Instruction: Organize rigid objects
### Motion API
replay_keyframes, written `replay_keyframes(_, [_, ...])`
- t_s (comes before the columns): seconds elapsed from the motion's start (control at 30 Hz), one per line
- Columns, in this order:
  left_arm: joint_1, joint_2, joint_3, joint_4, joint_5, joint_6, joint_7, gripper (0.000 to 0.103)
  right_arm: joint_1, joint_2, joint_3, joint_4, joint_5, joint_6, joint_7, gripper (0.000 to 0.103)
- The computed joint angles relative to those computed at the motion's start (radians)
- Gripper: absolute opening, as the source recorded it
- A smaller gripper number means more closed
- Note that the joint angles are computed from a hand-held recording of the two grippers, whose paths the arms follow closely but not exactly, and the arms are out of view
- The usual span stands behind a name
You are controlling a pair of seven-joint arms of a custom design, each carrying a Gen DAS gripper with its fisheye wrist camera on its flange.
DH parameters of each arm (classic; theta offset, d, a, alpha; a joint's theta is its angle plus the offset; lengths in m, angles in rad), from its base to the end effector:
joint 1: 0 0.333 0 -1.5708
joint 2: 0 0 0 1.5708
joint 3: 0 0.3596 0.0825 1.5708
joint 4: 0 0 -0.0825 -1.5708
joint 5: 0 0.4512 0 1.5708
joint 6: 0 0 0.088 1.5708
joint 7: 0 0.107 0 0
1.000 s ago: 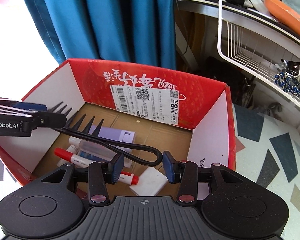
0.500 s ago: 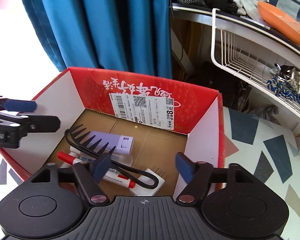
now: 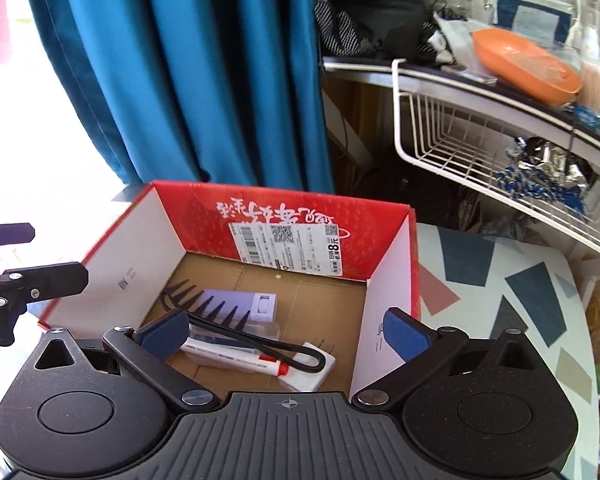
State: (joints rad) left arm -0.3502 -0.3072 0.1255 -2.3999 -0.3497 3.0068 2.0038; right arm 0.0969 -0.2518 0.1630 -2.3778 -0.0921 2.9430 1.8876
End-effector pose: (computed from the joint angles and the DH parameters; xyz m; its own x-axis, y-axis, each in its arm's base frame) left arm 0.5322 -0.0910 0.5455 -0.3139 -0.9495 -0.0030 -0.5718 0.1916 -0.7977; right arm 0.5345 0.1534 0.5226 0.0854 -0.9901 -0.1117 -0.6935 0.0215 -0.7202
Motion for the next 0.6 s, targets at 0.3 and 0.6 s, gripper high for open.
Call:
replay_keyframes(0.3, [0.078,-0.165,-0.052,-0.132,0.117,0.085,-0.138,0.103,-0.043,-0.173,0.075,-0.099,0.002,0.015,0.09,0.103])
replay_keyframes(0.6, [0.181,-0.359,-0.124,-0.234,0.24,0.091,-0.302,0.103,-0.086,-0.386,0.164,-0.197,0.036,0.018,0.16,0.103])
